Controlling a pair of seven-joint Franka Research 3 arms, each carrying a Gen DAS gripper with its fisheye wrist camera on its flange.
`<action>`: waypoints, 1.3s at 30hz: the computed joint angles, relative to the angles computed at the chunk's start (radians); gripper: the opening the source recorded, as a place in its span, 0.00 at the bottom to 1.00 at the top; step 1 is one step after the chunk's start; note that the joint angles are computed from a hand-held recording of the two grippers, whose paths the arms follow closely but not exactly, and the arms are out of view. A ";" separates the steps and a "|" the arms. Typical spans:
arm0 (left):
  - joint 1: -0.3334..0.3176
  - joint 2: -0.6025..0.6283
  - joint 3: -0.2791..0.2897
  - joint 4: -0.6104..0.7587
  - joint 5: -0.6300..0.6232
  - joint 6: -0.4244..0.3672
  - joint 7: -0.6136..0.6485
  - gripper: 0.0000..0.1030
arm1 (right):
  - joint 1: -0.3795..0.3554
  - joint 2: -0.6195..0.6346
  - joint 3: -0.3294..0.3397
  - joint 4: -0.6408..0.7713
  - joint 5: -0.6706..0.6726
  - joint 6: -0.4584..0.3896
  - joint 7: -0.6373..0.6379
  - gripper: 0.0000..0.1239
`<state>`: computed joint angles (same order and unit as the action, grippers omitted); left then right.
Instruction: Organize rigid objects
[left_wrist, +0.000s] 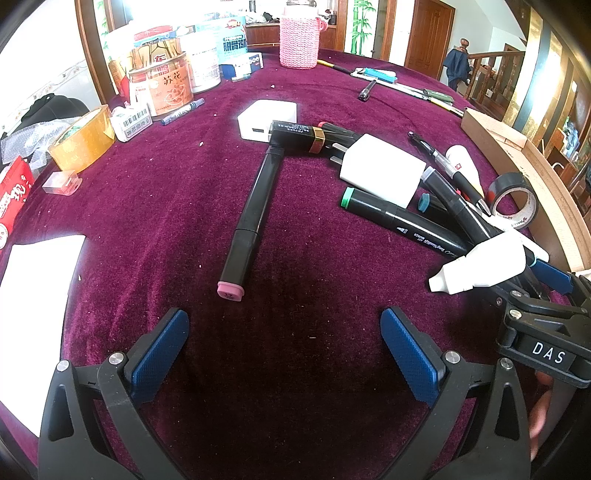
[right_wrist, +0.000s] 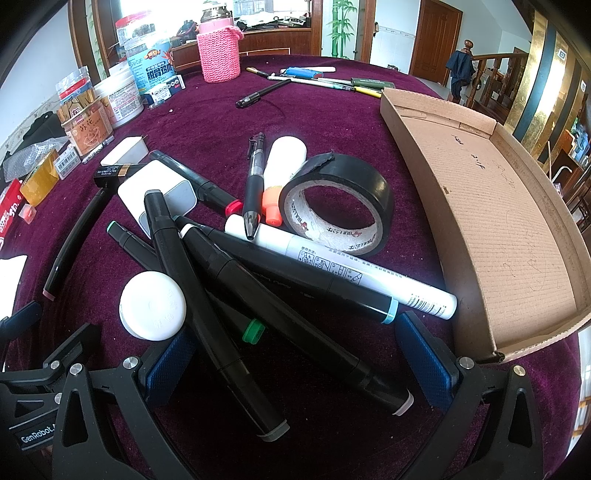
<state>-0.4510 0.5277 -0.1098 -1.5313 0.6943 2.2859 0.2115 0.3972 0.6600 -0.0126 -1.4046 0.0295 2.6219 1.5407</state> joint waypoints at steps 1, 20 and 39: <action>0.000 0.001 0.000 0.003 -0.001 -0.003 0.000 1.00 | -0.005 0.000 0.007 -0.001 0.001 0.001 -0.017 0.82; 0.043 -0.259 -0.028 -0.300 0.142 0.223 -0.095 0.98 | -0.226 -0.178 0.217 -0.190 0.456 -0.053 -0.711 0.76; 0.106 -0.356 -0.082 -0.389 0.241 0.097 -0.211 0.86 | -0.096 -0.028 0.145 0.092 0.450 -0.443 -0.568 0.40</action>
